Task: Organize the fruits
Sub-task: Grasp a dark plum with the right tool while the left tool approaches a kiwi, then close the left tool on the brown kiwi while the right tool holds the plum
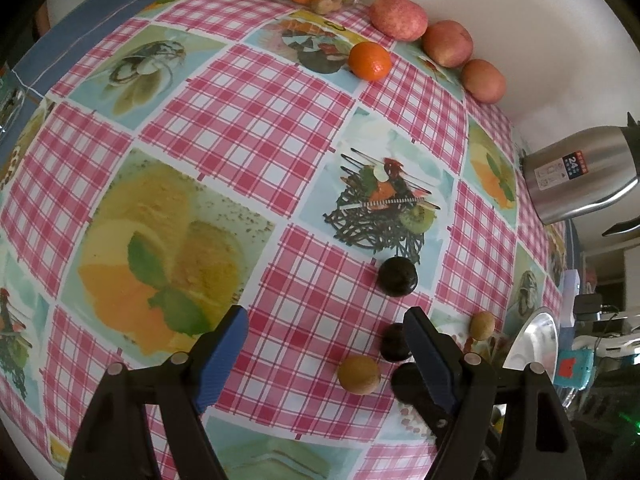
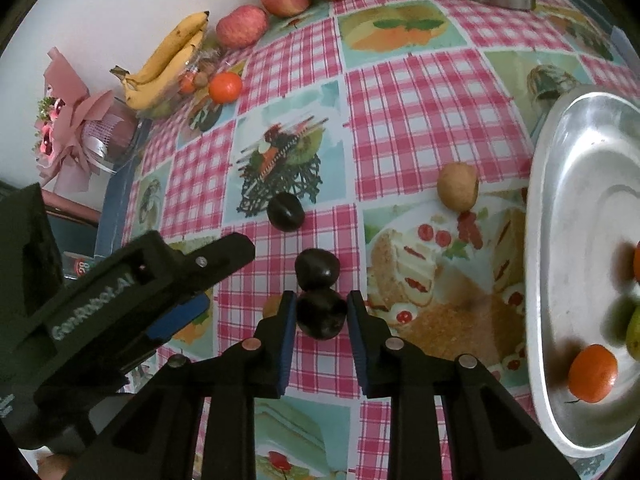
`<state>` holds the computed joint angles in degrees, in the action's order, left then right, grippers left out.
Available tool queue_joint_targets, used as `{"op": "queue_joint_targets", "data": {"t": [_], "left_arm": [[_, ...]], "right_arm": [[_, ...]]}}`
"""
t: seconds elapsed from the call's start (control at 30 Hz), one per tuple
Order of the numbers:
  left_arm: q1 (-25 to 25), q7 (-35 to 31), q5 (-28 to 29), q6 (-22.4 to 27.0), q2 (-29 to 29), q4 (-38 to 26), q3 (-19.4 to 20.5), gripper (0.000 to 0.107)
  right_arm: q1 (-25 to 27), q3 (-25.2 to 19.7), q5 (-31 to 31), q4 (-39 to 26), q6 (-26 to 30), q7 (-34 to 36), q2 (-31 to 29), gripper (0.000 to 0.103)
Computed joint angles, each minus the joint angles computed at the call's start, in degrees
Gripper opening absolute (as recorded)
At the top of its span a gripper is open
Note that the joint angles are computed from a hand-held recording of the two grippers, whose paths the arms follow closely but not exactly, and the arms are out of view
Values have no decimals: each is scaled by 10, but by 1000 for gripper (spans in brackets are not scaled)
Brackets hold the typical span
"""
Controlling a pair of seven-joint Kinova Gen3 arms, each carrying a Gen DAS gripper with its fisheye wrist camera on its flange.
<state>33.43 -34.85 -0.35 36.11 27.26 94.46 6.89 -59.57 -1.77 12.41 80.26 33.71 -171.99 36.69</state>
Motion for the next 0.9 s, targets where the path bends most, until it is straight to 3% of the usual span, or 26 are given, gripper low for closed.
{"op": "queue_joint_targets", "data": {"t": [0.1, 0.27, 0.47, 0.7, 0.9], "left_arm": [[-6, -7, 6, -1, 1, 0, 5, 75], [-15, -23, 20, -1, 2, 2, 14, 72], [-24, -55, 42, 6, 12, -11, 31, 55], [-25, -97, 68, 19, 22, -23, 42, 51], [10, -94, 35, 71, 39, -61, 22, 49]], "right_arm": [[-11, 12, 10, -4, 27, -16, -4, 26], [-26, 30, 43, 17, 41, -67, -23, 26], [-39, 41, 96, 50, 44, -141, -49, 26], [-25, 21, 122, 62, 39, -169, -56, 26], [-22, 15, 130, 65, 37, -173, -57, 26]]}}
